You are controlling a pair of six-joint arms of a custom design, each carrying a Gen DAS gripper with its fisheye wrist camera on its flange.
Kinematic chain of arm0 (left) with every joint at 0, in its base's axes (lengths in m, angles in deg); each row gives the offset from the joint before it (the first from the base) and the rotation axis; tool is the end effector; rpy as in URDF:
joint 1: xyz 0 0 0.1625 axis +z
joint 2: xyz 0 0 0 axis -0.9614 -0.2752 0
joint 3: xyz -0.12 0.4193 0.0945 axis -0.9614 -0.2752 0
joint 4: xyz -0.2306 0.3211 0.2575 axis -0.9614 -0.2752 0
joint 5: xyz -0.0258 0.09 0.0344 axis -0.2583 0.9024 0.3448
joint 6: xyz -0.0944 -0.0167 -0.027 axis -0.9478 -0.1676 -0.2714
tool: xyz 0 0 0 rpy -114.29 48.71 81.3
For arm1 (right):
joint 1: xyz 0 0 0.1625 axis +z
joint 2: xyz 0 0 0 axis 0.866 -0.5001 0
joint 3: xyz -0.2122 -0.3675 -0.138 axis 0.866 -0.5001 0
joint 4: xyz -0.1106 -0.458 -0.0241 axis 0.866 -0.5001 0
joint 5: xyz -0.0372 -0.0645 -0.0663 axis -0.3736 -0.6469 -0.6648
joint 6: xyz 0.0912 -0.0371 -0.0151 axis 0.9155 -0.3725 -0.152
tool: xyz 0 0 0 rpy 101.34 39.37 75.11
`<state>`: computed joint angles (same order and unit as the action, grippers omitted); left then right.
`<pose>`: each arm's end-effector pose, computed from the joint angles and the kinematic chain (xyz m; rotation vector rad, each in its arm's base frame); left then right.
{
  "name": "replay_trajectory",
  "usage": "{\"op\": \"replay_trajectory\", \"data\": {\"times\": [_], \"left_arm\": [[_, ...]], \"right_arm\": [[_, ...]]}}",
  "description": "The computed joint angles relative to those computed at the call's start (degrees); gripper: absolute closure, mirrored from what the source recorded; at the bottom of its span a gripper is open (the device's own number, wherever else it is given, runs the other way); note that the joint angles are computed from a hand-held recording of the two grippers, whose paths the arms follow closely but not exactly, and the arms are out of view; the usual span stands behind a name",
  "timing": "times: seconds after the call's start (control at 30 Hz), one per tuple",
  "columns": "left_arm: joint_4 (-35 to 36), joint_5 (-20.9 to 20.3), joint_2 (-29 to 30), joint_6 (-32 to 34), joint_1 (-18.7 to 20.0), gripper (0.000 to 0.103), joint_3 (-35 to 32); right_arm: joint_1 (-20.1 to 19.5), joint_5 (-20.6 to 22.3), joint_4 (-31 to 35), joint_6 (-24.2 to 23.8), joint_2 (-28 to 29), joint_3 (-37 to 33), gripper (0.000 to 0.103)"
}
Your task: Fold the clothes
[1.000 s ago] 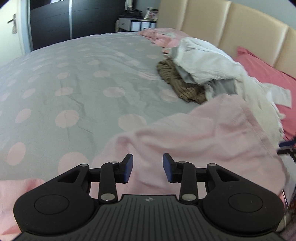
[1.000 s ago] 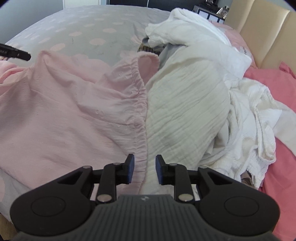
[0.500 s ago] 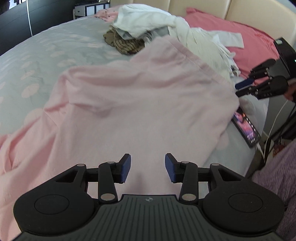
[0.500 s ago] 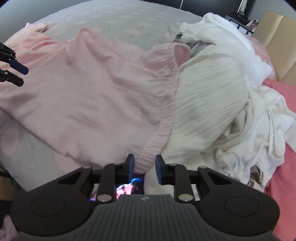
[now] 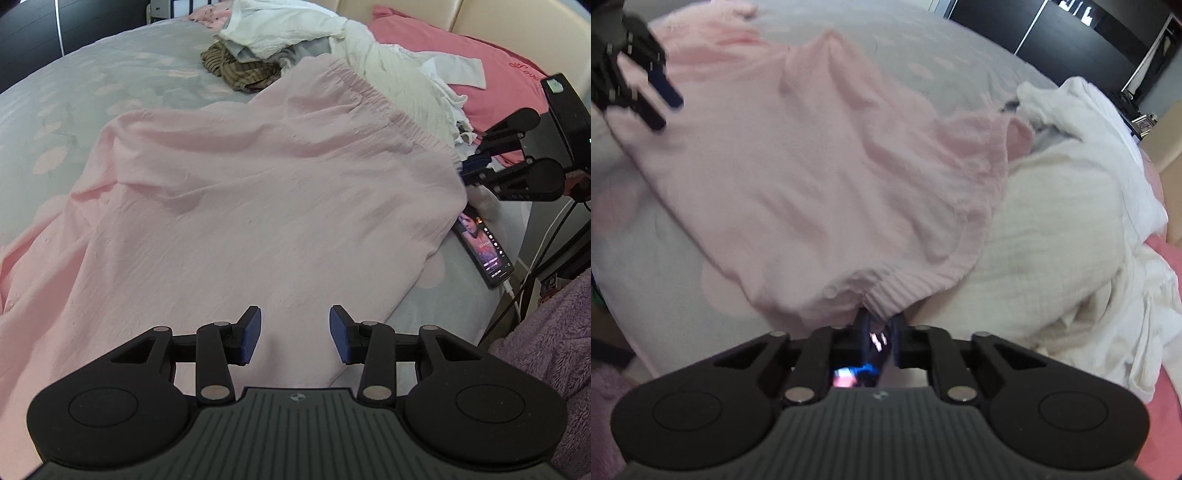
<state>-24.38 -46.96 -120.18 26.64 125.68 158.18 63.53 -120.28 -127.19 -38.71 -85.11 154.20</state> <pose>-0.0223 -0.3141 0.3884 1.0543 2.4974 -0.3102 0.2925 -0.3208 0.1000 1.1625 -2.0939 0.3662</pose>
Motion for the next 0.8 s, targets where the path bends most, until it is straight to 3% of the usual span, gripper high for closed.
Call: {"op": "replay_trajectory", "data": {"times": [0.17,0.23,0.33,0.57,0.6,0.7,0.8], "left_arm": [[-3.9,-2.0,1.7,0.8,-2.9,0.064,1.2],[-7.0,-2.8,2.8,1.6,-4.3,0.056,2.3],[-11.8,-3.8,5.8,3.1,-5.5,0.054,3.6],[-24.4,-4.2,16.3,5.0,-4.6,0.054,6.6],[-26.3,-4.2,17.3,5.3,-4.5,0.055,7.1],[-30.1,-7.0,20.0,7.4,-3.2,0.092,7.1],[-30.1,-10.5,22.1,6.8,-1.2,0.102,5.6]], "right_arm": [[1.0,3.7,-2.8,-0.8,1.9,-3.1,0.097],[1.3,5.3,-2.9,-1.1,3.0,-4.8,0.098],[1.6,7.1,-1.9,-2.3,4.5,-7.2,0.098],[0.7,10.5,-1.7,0.1,3.3,-8.2,0.099],[0.6,11.0,-2.2,0.8,2.7,-8.0,0.099],[0.3,11.6,-4.0,2.4,1.2,-7.3,0.099],[-0.5,10.8,-3.2,4.6,-0.2,-6.3,0.099]]}}
